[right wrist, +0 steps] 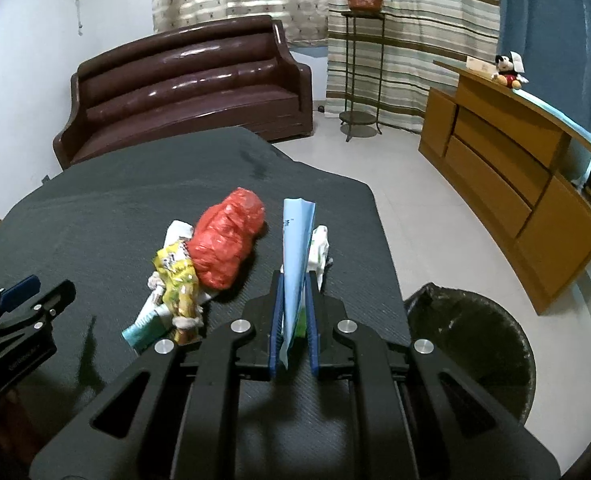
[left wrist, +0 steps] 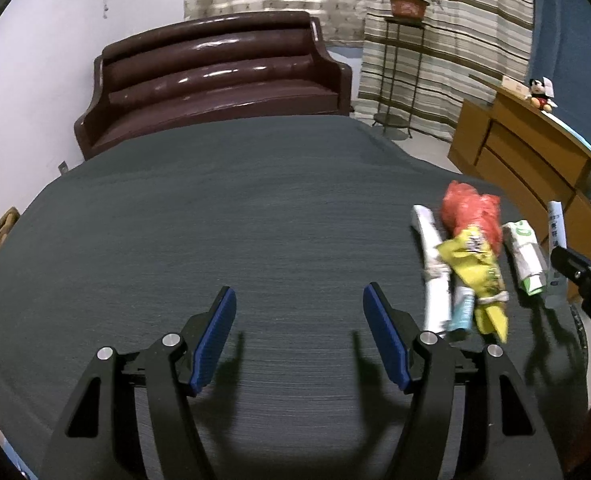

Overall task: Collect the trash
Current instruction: 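Grasp the yellow snack wrapper with the left tool while the right tool holds the blue roll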

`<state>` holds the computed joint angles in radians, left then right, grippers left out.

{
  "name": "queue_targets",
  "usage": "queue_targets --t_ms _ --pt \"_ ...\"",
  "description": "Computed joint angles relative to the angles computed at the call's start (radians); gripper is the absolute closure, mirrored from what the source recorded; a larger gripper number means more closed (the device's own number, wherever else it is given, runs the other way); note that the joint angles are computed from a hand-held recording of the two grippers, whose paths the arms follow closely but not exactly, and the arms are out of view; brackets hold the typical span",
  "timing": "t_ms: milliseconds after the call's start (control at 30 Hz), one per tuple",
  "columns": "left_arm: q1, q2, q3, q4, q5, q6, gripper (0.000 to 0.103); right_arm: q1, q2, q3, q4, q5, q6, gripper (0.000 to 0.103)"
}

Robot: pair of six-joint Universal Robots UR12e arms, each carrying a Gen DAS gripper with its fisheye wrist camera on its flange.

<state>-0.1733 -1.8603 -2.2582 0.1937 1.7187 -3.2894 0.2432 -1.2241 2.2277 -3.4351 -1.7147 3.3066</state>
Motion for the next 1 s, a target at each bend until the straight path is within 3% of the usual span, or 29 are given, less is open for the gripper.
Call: queue_targets --t_ms 400,1000 --pt "-0.029 -0.003 0.011 0.000 0.008 0.025 0.038 -0.038 -0.013 0.038 -0.028 0.027 0.007 0.092" --pt "-0.118 -0.011 0.034 0.012 0.037 0.049 0.038 -0.113 -0.053 0.127 -0.109 0.065 0.026 0.092"
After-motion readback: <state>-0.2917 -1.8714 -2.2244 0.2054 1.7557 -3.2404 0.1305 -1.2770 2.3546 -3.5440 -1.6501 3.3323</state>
